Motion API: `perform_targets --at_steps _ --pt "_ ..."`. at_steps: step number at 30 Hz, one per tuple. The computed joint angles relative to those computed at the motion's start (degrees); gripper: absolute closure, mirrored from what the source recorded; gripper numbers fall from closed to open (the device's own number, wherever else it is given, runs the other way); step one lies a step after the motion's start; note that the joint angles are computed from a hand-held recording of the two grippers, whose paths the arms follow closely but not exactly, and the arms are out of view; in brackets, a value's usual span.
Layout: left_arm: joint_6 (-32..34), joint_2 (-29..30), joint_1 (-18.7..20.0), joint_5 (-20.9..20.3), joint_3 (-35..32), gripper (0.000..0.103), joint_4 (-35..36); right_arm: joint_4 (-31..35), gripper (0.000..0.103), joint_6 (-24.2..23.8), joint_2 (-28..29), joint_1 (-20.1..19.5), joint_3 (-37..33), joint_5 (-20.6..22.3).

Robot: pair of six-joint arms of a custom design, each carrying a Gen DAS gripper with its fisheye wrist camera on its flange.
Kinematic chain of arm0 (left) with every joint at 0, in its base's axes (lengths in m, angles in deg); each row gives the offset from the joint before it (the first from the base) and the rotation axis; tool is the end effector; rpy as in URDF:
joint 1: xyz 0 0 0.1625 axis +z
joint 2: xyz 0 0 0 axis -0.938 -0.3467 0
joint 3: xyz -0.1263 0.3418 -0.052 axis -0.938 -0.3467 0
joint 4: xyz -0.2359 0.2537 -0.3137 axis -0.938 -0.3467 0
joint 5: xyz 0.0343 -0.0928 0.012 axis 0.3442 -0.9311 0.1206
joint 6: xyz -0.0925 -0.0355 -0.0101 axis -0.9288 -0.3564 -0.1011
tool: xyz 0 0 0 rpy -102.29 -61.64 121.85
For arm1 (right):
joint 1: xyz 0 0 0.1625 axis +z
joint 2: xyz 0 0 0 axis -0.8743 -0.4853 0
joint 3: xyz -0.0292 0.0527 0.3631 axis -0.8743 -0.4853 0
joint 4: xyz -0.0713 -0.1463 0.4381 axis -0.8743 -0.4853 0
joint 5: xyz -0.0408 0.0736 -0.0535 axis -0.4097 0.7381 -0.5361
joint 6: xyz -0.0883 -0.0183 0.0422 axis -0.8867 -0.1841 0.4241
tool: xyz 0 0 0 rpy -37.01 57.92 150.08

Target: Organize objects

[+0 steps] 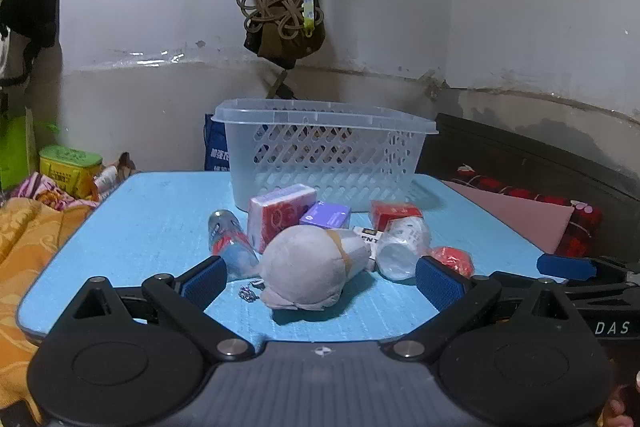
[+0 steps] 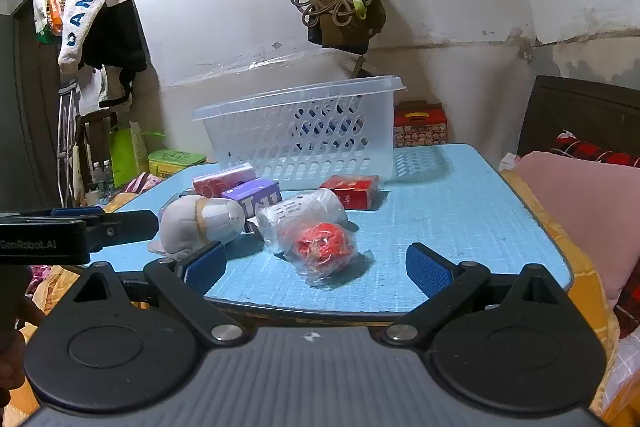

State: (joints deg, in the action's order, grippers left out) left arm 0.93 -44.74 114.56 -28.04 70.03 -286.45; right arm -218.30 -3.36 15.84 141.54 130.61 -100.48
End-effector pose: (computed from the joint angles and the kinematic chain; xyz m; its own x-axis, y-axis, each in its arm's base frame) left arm -0.2052 -0.5222 0.0475 -0.7626 -0.2638 -0.5907 0.5121 0.3116 -0.8004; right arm 0.0640 -0.6326 0.1727 -0.5871 -0.6902 0.4231 -0.7749 0.3279 -0.5404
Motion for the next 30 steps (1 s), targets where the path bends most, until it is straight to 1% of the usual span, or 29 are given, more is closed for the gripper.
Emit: perform_targets --at_steps 4,7,9,12,14,18,23,30 --pt "-0.3 0.0 0.1 -0.1 0.1 0.001 -0.1 0.4 0.003 0.1 0.2 0.0 -0.2 -0.1" --pt "1.0 0.7 0.1 0.8 -0.7 0.004 -1.0 0.6 0.003 0.2 0.1 0.0 -0.2 0.2" --pt "-0.6 0.2 0.3 0.3 0.0 0.004 0.6 0.4 0.004 0.1 0.1 0.0 -0.2 0.3" --pt "-1.7 -0.2 0.4 -0.4 0.7 0.004 1.1 -2.8 0.010 -1.0 0.9 0.4 0.2 -0.8" --pt "-1.6 -0.3 0.3 -0.5 0.8 0.004 0.8 -4.3 0.010 -1.5 1.3 0.7 0.4 -1.7" --pt "-2.4 -0.8 0.3 -0.4 1.2 0.004 1.2 -2.7 0.009 -0.3 1.1 0.3 0.0 -0.9" --pt "-2.5 -0.9 0.2 -0.3 1.3 0.004 1.0 -2.2 0.009 -0.2 0.8 0.3 -0.1 -0.7" --pt "-2.5 -1.0 0.2 -0.5 1.4 0.004 1.0 0.2 0.002 0.7 0.2 0.0 -0.3 0.2"
